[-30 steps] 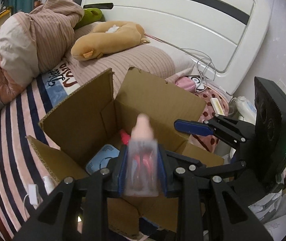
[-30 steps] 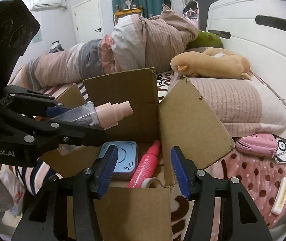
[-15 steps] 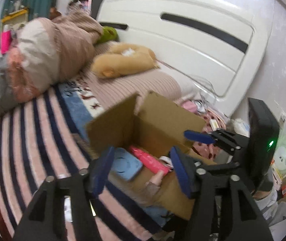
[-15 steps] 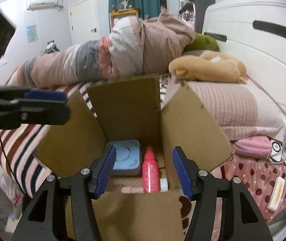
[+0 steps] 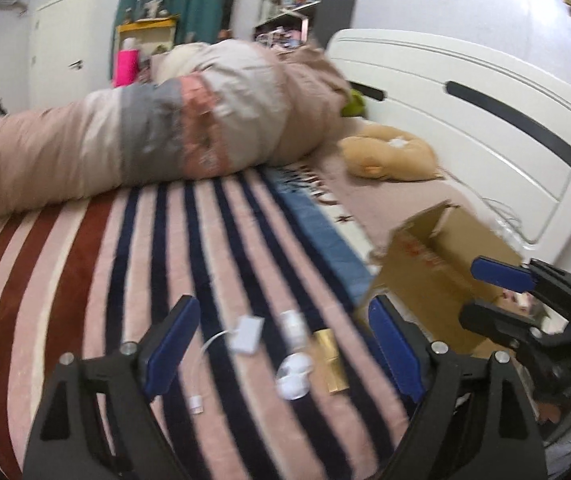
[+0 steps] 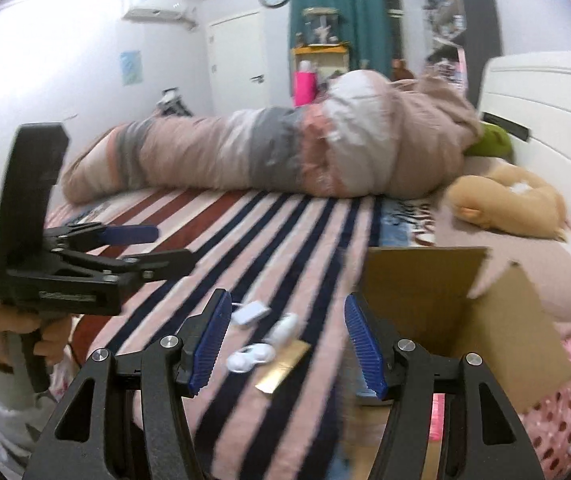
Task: Organize rigid objects
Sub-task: 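Grasp the gold lipstick with the right gripper while the left grasps the white lens case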
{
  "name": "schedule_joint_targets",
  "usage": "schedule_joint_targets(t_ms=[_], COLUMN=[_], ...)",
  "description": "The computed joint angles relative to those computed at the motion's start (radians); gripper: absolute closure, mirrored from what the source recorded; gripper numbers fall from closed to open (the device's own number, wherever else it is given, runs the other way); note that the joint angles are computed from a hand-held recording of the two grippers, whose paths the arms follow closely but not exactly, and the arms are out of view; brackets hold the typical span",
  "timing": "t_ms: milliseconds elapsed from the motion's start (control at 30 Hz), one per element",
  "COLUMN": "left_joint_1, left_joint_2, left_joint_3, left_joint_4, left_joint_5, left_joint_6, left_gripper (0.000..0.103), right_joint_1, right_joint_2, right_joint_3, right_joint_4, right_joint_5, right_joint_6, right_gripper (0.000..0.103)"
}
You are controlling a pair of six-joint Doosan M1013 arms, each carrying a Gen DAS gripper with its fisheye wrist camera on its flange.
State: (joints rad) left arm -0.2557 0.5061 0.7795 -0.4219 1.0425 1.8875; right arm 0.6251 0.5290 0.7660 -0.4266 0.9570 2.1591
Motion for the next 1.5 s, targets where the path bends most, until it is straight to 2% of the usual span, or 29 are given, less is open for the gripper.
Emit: schedule_joint_targets(t_ms=[133,267,333,467,600,633,667,733,867,1067,1133,1200,1300,1367,1433,1467,1500], left_joint_1=[0.021,0.032,0.035,0.035,0.035,0.036,0.036,0.036,0.034,0.022,0.02,0.016,-0.003,-0.019,-0.028,-0.032,-0.03], left_joint_2=[0.011,0.029,0.044,0.067,0.08,0.083,0.085,0.092,0.105,0.131,0.145,0.158,0.178,0.18,0.168,0.167,0.169], left_joint_3=[0.018,0.022,0.015,0.002,-0.004,-0.005,-0.007,-0.013,-0.024,-0.043,-0.053,-0.064,-0.081,-0.074,-0.052,-0.049,-0.053], left_joint_4=[0.017,0.031,0.04,0.066,0.075,0.075,0.075,0.07,0.05,-0.014,-0.076,-0.115,-0.114,-0.077,-0.053,-0.036,-0.036], left_joint_5=[-0.003,0.022,0.039,0.062,0.085,0.089,0.092,0.1,0.119,0.186,0.226,0.258,0.298,0.286,0.253,0.248,0.252], left_joint_6=[-0.026,-0.049,-0.063,-0.086,-0.102,-0.104,-0.107,-0.11,-0.093,-0.026,0.02,0.036,0.031,0.029,0.035,0.032,0.029], left_gripper=[0.018,0.018,0.018,0.018,0.018,0.018,0.018,0.018,0.019,0.019,0.024,0.034,0.048,0.049,0.064,0.077,0.077], right_joint_1=[0.003,-0.007,-0.012,-0.016,-0.027,-0.029,-0.031,-0.029,-0.025,-0.008,-0.014,-0.016,-0.017,-0.017,-0.02,-0.021,-0.02], right_joint_2=[0.075,0.133,0.16,0.213,0.23,0.229,0.227,0.226,0.215,0.193,0.191,0.194,0.19,0.19,0.196,0.199,0.204], right_joint_3=[-0.105,-0.164,-0.183,-0.205,-0.186,-0.176,-0.165,-0.159,-0.145,-0.123,-0.118,-0.122,-0.111,-0.108,-0.116,-0.119,-0.127], right_joint_4=[0.107,0.202,0.228,0.19,0.175,0.169,0.165,0.141,0.134,0.149,0.161,0.167,0.166,0.167,0.173,0.173,0.171], right_joint_5=[0.059,0.132,0.179,0.301,0.333,0.326,0.316,0.314,0.314,0.338,0.321,0.31,0.292,0.279,0.274,0.273,0.28], right_joint_6=[-0.105,-0.154,-0.138,-0.029,0.05,0.062,0.072,0.07,0.057,0.035,0.038,0.042,0.026,0.018,0.011,0.004,-0.006], right_gripper=[0.047,0.048,0.048,0.048,0.048,0.052,0.063,0.079,0.089,0.089,0.089,0.089,0.086,0.085,0.084,0.084,0.084])
